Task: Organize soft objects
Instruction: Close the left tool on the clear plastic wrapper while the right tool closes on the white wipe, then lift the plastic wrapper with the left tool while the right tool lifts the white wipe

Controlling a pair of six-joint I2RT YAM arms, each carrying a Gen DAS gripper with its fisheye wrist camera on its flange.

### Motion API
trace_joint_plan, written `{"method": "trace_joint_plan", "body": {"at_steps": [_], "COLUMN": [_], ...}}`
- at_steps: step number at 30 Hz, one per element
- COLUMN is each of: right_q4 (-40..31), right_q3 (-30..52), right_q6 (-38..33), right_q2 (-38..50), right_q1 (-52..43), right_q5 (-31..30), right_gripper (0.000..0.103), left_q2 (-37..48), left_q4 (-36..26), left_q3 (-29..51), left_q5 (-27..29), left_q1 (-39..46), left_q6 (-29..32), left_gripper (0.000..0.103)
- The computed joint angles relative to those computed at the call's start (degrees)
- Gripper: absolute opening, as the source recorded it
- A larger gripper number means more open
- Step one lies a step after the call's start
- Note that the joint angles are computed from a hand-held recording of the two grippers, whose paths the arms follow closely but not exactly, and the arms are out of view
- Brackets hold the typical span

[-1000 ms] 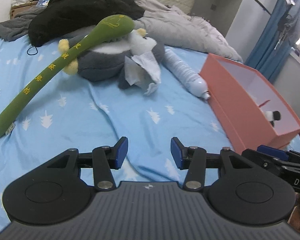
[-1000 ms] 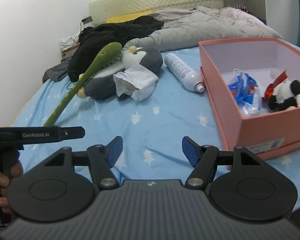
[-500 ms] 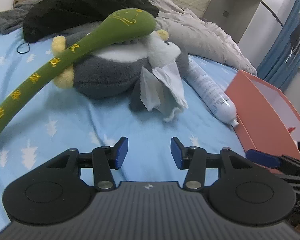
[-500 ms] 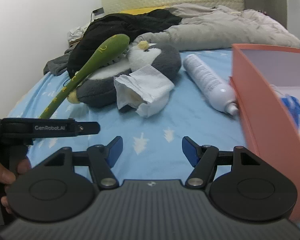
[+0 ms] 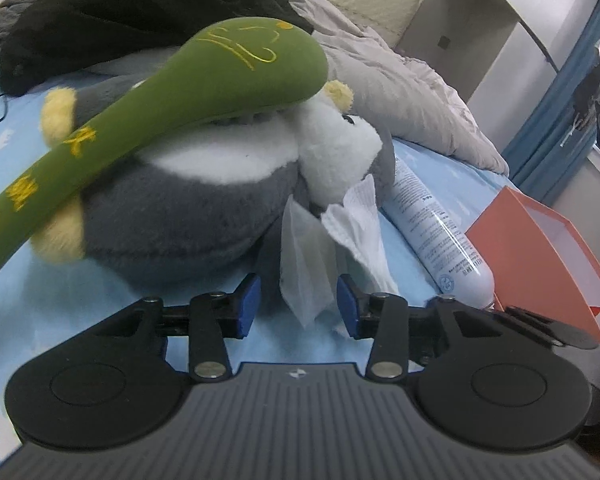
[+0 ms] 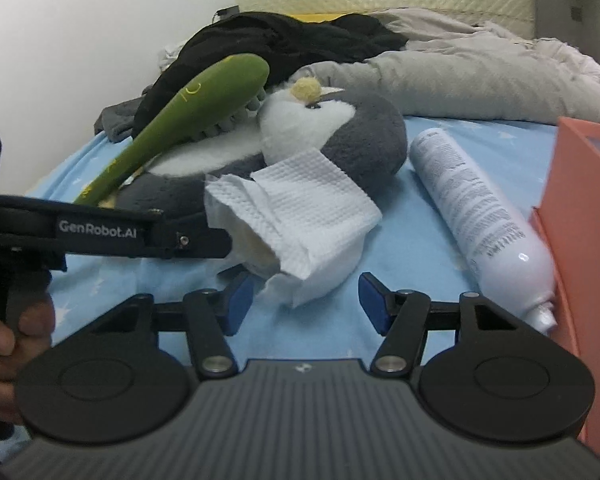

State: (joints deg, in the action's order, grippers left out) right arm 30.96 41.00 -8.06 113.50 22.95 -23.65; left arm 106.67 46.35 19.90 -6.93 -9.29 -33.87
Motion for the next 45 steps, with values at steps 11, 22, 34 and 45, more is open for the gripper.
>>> {"method": "trace_joint_plan", "body": {"at_steps": [11,22,34,45], "right_q4": [1.5,-0.5,-13.0,-32.1], "right_q3": [5.2,-5.2,-21.3,-26.4], "right_q6": [1.6,-1.3,-9.9,-15.6], "right_q2": [5.4,-7.0,-30.9,-47.8], "right_q1": [2.5,0.1,-5.9,-9.4], "right_q5": [3.0,4.6,4.7,3.0], "right_gripper": [0.014,0.011,0.011,0.013], "left_q2": [3.6,-7.3,-23.1,-33.1], "left_q4": [1.1,-3.2,-18.7,-40.4], "left_q3": [2.8,-3.3,-11.9,-11.4], "left_q5": [-0.4,-8.3,-23.9,-31.6], "left_q1": [-0.3,-9.5,-31.8,-51.5], "left_q6": [1.2,-7.6,-31.3,-54.3], "left_gripper": [0.007,0.004,0.004,0.004]}}
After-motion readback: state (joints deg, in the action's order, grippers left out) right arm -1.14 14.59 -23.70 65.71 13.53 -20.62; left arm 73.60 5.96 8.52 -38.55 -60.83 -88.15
